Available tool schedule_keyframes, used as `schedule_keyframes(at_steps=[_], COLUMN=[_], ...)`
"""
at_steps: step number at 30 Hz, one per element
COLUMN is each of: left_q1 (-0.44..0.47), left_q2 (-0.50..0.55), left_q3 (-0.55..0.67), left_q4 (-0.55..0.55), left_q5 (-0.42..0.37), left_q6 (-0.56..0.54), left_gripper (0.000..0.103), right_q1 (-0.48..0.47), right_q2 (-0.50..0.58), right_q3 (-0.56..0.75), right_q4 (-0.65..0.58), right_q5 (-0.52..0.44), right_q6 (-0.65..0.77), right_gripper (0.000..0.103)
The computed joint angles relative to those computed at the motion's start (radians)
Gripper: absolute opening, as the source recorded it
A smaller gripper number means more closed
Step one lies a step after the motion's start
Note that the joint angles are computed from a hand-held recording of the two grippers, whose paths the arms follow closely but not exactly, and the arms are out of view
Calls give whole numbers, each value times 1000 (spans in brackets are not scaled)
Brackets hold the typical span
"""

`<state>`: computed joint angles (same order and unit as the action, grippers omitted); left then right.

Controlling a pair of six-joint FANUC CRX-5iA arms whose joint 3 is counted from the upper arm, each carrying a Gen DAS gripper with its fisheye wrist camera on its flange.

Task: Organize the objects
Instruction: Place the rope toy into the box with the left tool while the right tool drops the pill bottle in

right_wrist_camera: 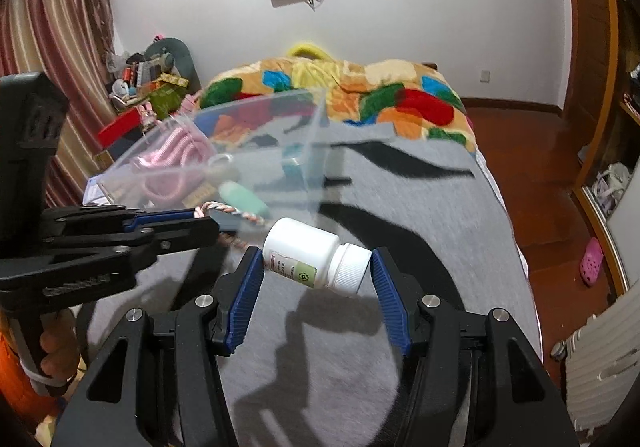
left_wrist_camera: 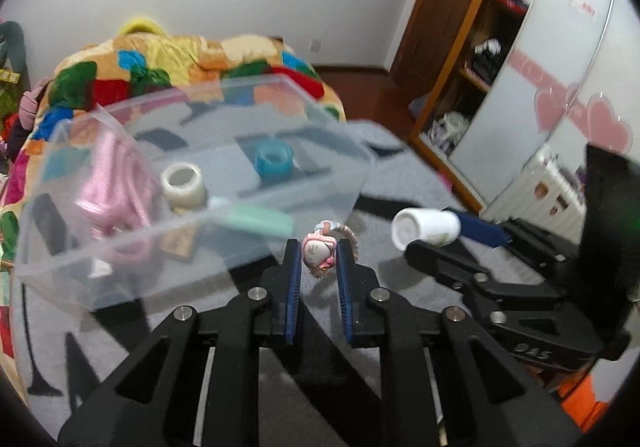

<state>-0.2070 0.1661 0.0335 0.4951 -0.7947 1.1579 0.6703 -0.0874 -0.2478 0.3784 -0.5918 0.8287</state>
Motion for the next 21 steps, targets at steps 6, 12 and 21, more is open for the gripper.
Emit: schedule_keyframes(at_steps=[6, 12, 21], left_q1=[41, 76, 99], left_q2=[-60, -47, 21], left_q3=[-42, -3, 54], left_q4=[68, 19, -113], left_q5=[81, 111, 74], left_q6=[-27, 56, 171], left_gripper=[17, 17, 17], right_q1=[7, 12, 7], right_q2=[39, 129, 265], right_q3=[56, 172, 340], right_q4=[29, 1, -90], right_q5=[35, 34, -63], right_q6=[-4, 48, 153], right_gripper=[52, 52, 52])
